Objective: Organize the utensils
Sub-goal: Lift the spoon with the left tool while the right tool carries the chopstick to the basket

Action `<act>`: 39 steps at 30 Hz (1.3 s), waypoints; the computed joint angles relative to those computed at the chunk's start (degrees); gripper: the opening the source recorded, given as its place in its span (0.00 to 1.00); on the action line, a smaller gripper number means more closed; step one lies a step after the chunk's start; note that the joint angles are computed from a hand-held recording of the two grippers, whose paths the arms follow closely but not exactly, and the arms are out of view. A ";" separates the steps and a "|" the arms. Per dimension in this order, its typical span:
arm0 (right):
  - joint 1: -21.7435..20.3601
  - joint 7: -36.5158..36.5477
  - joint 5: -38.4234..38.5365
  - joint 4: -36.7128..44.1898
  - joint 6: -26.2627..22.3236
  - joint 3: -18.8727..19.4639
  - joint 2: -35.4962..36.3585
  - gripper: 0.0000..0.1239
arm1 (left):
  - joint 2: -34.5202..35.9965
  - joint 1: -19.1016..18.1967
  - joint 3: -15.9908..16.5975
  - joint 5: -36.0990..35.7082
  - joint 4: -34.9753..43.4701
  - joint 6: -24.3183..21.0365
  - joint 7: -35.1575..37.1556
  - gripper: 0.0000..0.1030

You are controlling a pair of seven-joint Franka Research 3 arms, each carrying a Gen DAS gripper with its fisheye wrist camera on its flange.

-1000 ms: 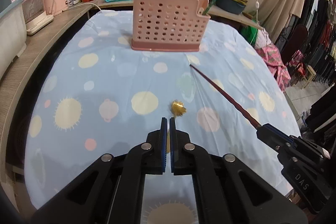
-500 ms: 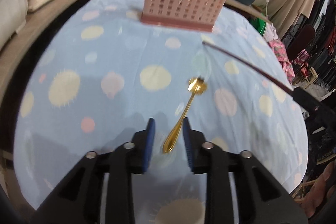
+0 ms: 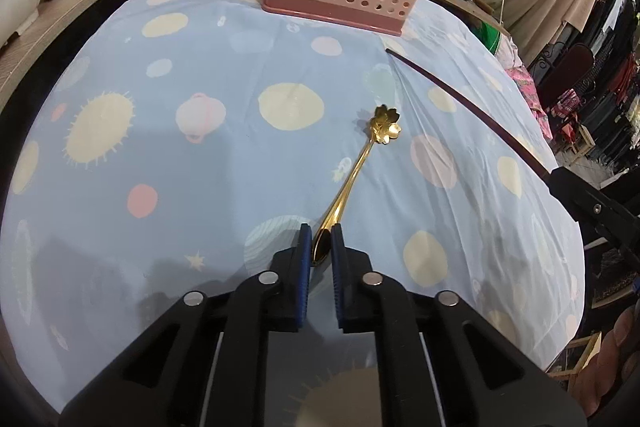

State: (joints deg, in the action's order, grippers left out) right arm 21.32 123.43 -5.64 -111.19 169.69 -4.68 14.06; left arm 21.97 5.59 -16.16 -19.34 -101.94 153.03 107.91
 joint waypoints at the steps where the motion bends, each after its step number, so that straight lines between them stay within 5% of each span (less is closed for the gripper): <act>1: -0.03 -0.10 0.08 -0.05 -0.04 0.05 0.00 0.06 | 0.03 0.19 -0.25 -0.23 0.07 -0.16 0.48 0.06; 21: 1.02 4.69 -5.99 1.37 4.45 -3.18 -1.99 0.06 | -3.42 -0.24 0.01 -4.82 5.13 1.10 3.85 0.01; 25: -1.56 0.51 -1.71 3.25 5.37 -0.63 -1.57 0.06 | -2.25 -0.73 0.11 -3.98 8.62 2.07 3.66 0.01; 32: 0.10 -0.52 -2.41 8.11 6.19 -3.59 -0.09 0.06 | 1.35 -1.52 0.45 0.12 16.74 2.62 0.84 0.01; 39: -3.25 -6.52 4.05 15.76 6.57 -1.24 3.56 0.06 | 7.28 -1.96 0.46 4.71 28.63 1.23 -2.89 0.01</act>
